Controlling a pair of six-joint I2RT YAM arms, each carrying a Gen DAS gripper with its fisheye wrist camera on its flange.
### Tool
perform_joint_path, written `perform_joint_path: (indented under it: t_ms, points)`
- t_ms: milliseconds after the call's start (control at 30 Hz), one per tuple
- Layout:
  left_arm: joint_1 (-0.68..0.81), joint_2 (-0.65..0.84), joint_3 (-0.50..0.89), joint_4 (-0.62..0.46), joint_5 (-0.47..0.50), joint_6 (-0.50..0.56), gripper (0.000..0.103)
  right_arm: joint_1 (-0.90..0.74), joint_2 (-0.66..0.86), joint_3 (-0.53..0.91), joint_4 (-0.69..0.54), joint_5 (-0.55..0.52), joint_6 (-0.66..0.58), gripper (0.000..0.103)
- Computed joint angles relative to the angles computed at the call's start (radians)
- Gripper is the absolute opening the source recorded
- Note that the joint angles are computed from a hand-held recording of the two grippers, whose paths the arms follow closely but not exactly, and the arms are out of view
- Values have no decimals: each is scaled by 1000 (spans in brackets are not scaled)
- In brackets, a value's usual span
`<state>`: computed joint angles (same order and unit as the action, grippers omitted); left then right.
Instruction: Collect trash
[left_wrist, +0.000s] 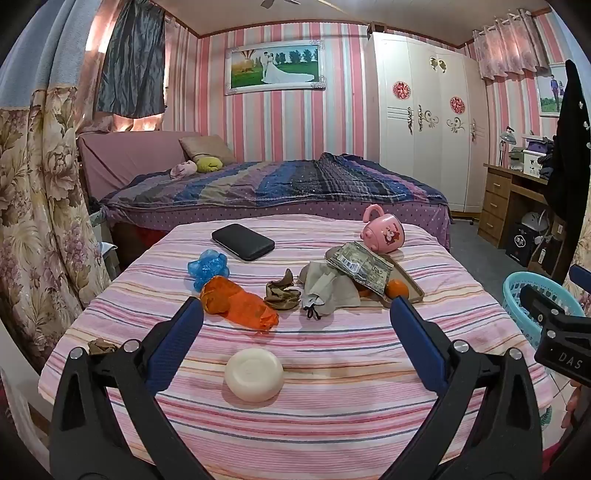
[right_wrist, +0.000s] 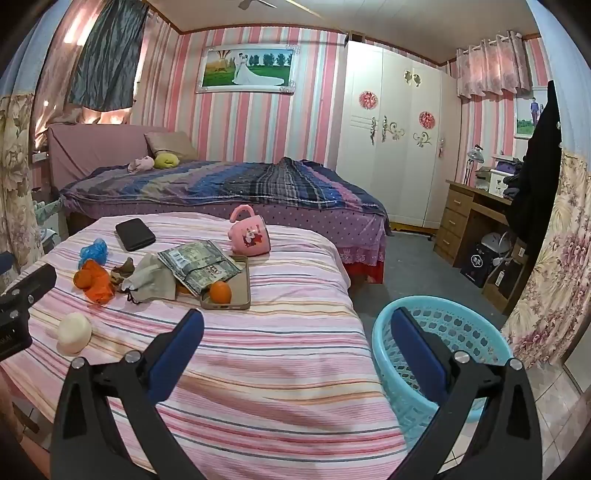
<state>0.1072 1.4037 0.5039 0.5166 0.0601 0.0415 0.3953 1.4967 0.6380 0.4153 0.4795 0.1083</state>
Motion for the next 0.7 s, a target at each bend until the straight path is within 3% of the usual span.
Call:
perform_joint_path:
  t_ms: [500, 700]
  points:
    - [2, -2, -5, 7, 0, 6, 98, -40, 7, 10, 13, -33, -16, 99]
    - [-1, 0, -2, 5, -3, 8, 98, -10, 4, -12, 32, 2, 1, 99]
